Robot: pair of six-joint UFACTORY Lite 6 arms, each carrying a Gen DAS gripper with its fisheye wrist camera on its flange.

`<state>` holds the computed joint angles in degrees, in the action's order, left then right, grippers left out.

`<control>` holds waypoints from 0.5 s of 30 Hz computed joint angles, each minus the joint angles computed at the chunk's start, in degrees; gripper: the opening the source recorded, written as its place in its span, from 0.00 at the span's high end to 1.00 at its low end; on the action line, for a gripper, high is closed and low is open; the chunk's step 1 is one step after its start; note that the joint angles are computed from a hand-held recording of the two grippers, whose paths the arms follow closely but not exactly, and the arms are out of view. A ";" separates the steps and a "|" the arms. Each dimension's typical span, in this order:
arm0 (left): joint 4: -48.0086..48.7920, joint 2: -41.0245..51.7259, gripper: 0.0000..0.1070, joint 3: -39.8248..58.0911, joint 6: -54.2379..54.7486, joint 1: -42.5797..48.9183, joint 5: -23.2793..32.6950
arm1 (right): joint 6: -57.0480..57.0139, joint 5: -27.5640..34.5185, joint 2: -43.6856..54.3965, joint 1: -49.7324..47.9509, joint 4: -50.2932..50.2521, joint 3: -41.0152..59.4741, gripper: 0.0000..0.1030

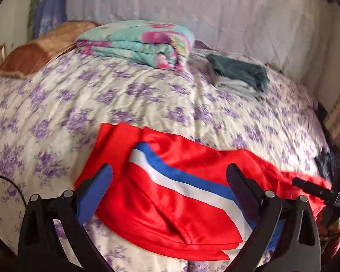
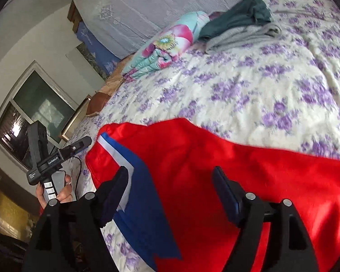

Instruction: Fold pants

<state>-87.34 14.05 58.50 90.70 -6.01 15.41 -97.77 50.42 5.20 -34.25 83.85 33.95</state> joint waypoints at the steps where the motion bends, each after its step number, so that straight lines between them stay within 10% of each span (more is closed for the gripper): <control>1: -1.62 2.67 0.09 0.89 2.84 -4.48 -6.00 | -0.10 -0.75 3.38 -1.22 -0.17 0.64 0.24; 5: 10.52 15.70 0.07 7.55 -7.37 -16.17 -27.02 | 0.32 6.18 0.82 -14.28 -5.04 -2.20 0.36; 10: 37.30 4.53 0.09 0.81 -37.36 -15.62 -19.54 | 2.31 14.97 -7.25 -44.26 -18.49 -2.74 0.36; 15: 66.62 -1.50 0.09 -2.71 -67.34 -26.63 -19.73 | 4.84 18.38 4.63 -65.12 -29.21 6.94 0.33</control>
<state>-20.72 12.55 55.79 23.37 -32.64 -4.32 -92.93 68.81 9.82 -99.37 54.64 40.89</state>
